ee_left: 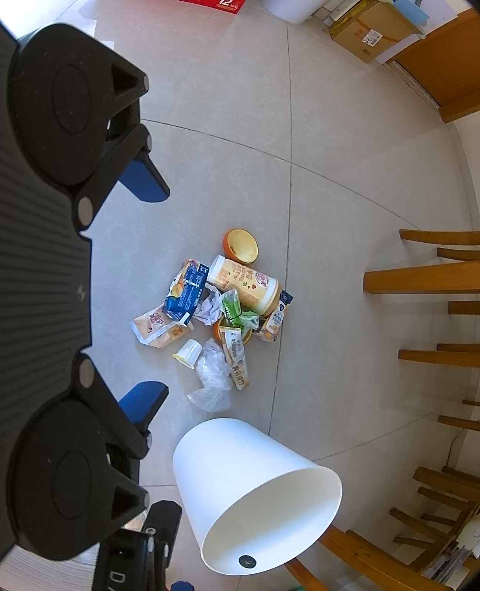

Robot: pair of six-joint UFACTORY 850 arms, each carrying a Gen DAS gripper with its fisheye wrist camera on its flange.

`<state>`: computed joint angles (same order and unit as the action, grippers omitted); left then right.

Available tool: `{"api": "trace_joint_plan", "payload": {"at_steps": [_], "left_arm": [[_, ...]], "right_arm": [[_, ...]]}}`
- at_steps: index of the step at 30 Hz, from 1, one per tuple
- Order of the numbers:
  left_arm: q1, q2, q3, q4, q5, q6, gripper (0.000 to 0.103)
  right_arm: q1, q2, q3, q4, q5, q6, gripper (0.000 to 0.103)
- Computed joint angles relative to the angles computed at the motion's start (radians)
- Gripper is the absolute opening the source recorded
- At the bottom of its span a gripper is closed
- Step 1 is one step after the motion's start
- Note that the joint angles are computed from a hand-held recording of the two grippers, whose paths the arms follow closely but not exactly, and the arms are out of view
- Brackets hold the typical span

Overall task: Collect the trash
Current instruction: 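Move both tools toward the trash pile and white bin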

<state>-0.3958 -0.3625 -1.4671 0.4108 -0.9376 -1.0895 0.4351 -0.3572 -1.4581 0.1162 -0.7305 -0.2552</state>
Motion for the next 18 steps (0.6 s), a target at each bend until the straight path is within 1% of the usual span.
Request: {"api": "trace_joint_plan", "payload": {"at_steps": [5,10,18], "left_arm": [[0.002,0.006,0.007,-0.004,0.012,0.012,0.102],[0.008,0.026,0.034,-0.011,0.048,0.031,0.102],[0.015,0.027,0.036,-0.019,0.063,0.035,0.102]], "right_arm": [[0.002,0.000,-0.003,-0.002,0.001,0.003,0.103],[-0.002,-0.002,-0.007,0.002,0.001,0.000,0.103],[-0.006,-0.007,-0.013,0.013,-0.001,-0.009,0.103]]}}
